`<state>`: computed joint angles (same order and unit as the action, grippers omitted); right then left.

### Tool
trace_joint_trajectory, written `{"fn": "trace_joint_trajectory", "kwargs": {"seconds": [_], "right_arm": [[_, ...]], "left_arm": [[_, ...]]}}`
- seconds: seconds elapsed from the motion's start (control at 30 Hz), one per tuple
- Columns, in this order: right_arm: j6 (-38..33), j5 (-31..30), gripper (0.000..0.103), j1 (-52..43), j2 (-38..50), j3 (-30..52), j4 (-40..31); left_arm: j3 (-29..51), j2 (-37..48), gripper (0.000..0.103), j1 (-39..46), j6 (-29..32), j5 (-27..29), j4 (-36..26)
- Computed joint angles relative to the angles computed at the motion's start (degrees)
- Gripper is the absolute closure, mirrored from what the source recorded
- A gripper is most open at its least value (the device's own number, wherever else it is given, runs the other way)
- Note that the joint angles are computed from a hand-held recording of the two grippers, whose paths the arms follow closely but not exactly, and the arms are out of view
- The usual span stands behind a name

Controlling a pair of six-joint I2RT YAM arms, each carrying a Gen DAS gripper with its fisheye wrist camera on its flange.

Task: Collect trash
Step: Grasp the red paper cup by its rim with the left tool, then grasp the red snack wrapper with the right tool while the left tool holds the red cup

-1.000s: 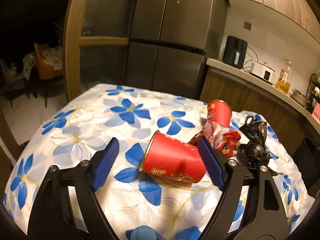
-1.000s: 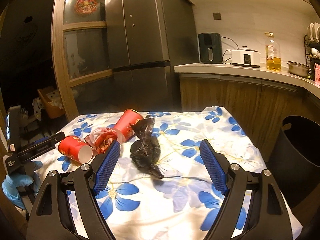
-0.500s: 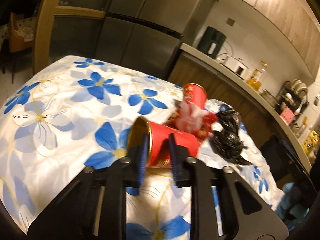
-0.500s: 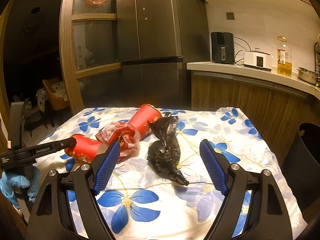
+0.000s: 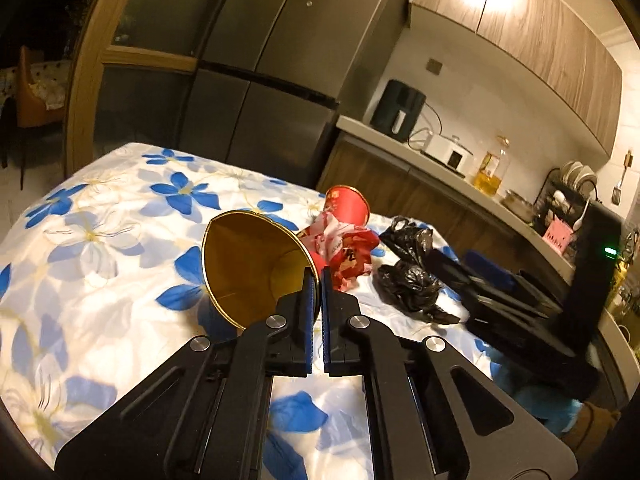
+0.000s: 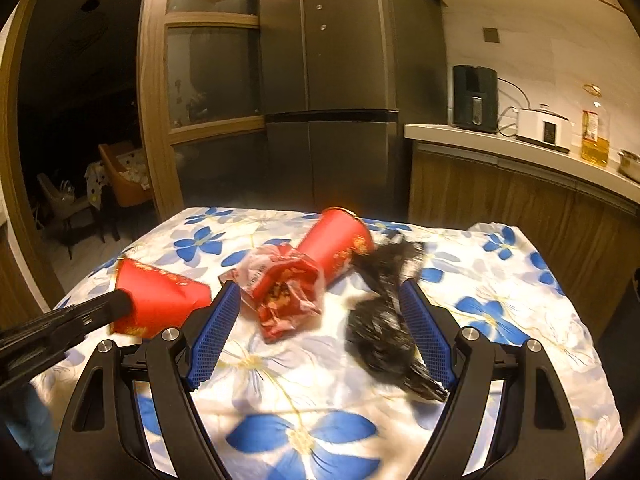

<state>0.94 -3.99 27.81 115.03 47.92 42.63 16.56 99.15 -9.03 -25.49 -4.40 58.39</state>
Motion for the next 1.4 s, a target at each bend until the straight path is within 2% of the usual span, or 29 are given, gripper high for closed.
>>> {"fn": "trace_joint_trajectory", "kwargs": {"seconds": [0.27, 0.43, 0.53, 0.6, 0.8, 0.87, 0.97, 1.13, 1.2, 1.23, 1.27, 1.3, 1.33, 1.4], "right_arm": [[1.8, 5.1, 0.023, 3.7, 8.1, 11.9, -3.6], [3.4, 7.3, 0.024, 4.2, 13.6, 20.1, -8.6], [3.8, 6.1, 0.029, 3.7, 15.4, 23.0, -11.8], [4.0, 5.3, 0.034, 3.6, 15.5, 22.6, -11.2], [2.1, 1.8, 0.072, 3.4, 15.4, 21.8, -11.6], [1.0, 1.1, 0.092, 3.7, 15.0, 21.1, -11.1], [-0.7, 0.4, 0.102, 4.3, 14.2, 19.7, -10.4], [1.4, -4.7, 0.102, 2.4, 12.3, 16.5, -9.0], [1.5, -4.1, 0.102, 2.3, 11.3, 14.9, -7.8], [1.7, -3.7, 0.094, 2.1, 10.9, 14.4, -7.5], [2.0, -3.1, 0.057, 2.1, 10.8, 14.5, -8.0], [2.8, -2.6, 0.039, 2.0, 10.8, 14.5, -8.1], [4.1, -3.1, 0.030, 1.5, 10.9, 13.9, -6.7], [4.3, -3.0, 0.031, 1.3, 11.1, 14.3, -7.3]], "left_arm": [[-5.4, -6.2, 0.100, -4.4, -0.4, -8.2, 0.5], [-6.4, -7.4, 0.100, -5.0, -0.1, -8.3, 0.6], [-6.4, -6.9, 0.100, -4.6, 0.0, -7.8, 1.0], [-6.4, -6.5, 0.100, -4.4, 0.0, -7.6, 1.3], [-5.8, -5.9, 0.100, -4.5, -0.1, -7.7, 1.3], [-6.1, -6.1, 0.100, -4.8, -0.5, -7.8, 1.2], [-5.8, -6.7, 0.100, -5.5, -0.5, -8.4, 0.3], [-6.0, -7.2, 0.100, -5.5, -0.3, -8.6, 0.2], [-6.0, -7.2, 0.100, -5.4, -0.4, -8.6, 0.3], [-6.0, -7.2, 0.100, -5.4, -0.5, -8.8, 0.4], [-6.0, -7.0, 0.100, -5.4, -0.6, -8.8, 0.6], [-6.0, -6.9, 0.100, -5.4, -0.7, -8.8, 0.7], [-6.1, -6.8, 0.100, -5.2, -0.8, -8.6, 0.9], [-6.2, -6.4, 0.100, -4.8, -1.0, -8.1, 1.4]]}}
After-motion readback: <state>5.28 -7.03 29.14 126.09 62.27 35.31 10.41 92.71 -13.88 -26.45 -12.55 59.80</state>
